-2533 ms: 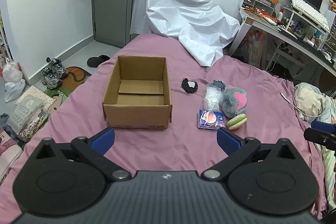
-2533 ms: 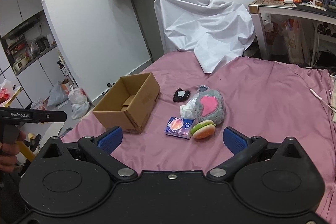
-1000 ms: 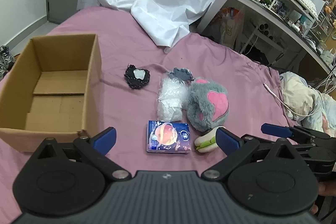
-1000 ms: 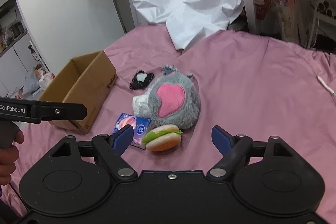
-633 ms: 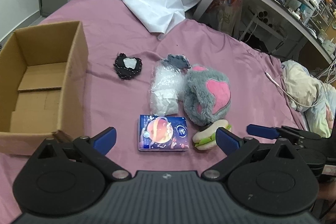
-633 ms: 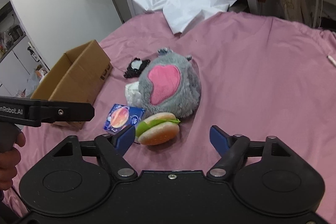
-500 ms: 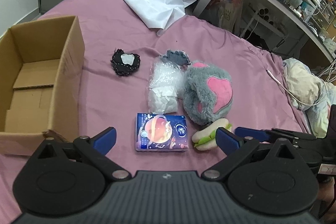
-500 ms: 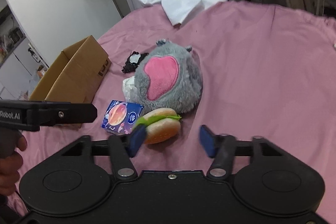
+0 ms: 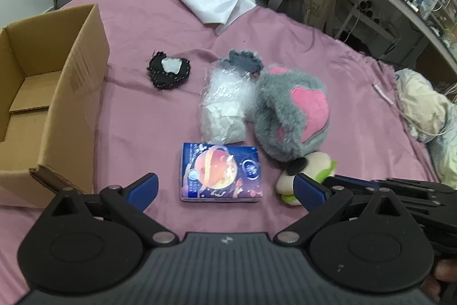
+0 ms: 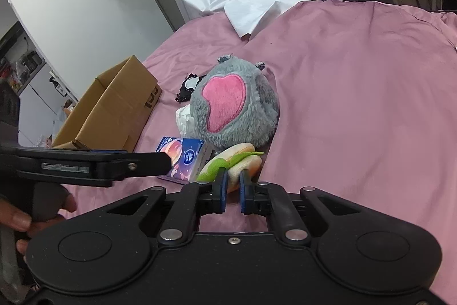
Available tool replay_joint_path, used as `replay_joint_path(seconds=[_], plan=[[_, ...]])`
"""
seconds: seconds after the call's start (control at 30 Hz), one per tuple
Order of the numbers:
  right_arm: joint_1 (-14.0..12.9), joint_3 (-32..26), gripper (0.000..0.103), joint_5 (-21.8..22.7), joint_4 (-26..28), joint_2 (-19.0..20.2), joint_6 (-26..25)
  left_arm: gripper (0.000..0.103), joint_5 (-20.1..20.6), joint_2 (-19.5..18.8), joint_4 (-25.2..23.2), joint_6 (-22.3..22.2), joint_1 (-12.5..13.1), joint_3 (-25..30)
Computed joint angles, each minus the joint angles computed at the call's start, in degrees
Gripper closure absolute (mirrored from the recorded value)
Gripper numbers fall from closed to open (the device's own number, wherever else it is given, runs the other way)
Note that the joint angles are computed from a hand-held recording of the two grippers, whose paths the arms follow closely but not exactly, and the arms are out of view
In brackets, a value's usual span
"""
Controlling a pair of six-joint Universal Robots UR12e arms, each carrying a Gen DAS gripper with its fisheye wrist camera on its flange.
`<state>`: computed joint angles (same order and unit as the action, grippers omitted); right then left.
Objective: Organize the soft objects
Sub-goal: 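Grasp the blue tissue pack with the left tool while the right tool grasps the plush hamburger, then lift the tissue pack with the left tool while the right tool lifts the hamburger toward the box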
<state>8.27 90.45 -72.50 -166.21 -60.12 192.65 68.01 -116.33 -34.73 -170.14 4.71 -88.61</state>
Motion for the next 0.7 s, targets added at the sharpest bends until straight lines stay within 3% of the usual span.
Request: replay_joint_path(seconds=[0.33,0.5,0.57,0.6,0.67,0.7], plan=[[0.05,0.36,0.095,-0.98,1.06,-0.25,0.39,0.002,3.57,-2.38,-0.08,1.56,-1.34,1.59],[-0.34,0.43,0.089,1.00,2.22,-0.46,1.46,0.021,4.35,-2.45,0.86,-0.64,-1.11,0.78],[-0.80,0.60,0.075,3.50,1.54,-0.43,3.31,0.031,4.46,-2.33,1.73,-0.57,-1.06,0.38],[-0.97,0.77,0.069,4.63,0.62,-0.36,4.19,0.031,4.30,-2.30,1.94,-0.71,-0.99,0.27],[-0.89,0.72,0.044,4.76,-0.07,-0.22,5.59,0.032,3.72,-2.23,2.34,-1.00,-0.80,0.07],[-0.79,0.54,0.041,4.56,-0.06,-0.09,6.28,0.032,3.52,-2.13,2.62,-0.93,-0.73,-0.14]])
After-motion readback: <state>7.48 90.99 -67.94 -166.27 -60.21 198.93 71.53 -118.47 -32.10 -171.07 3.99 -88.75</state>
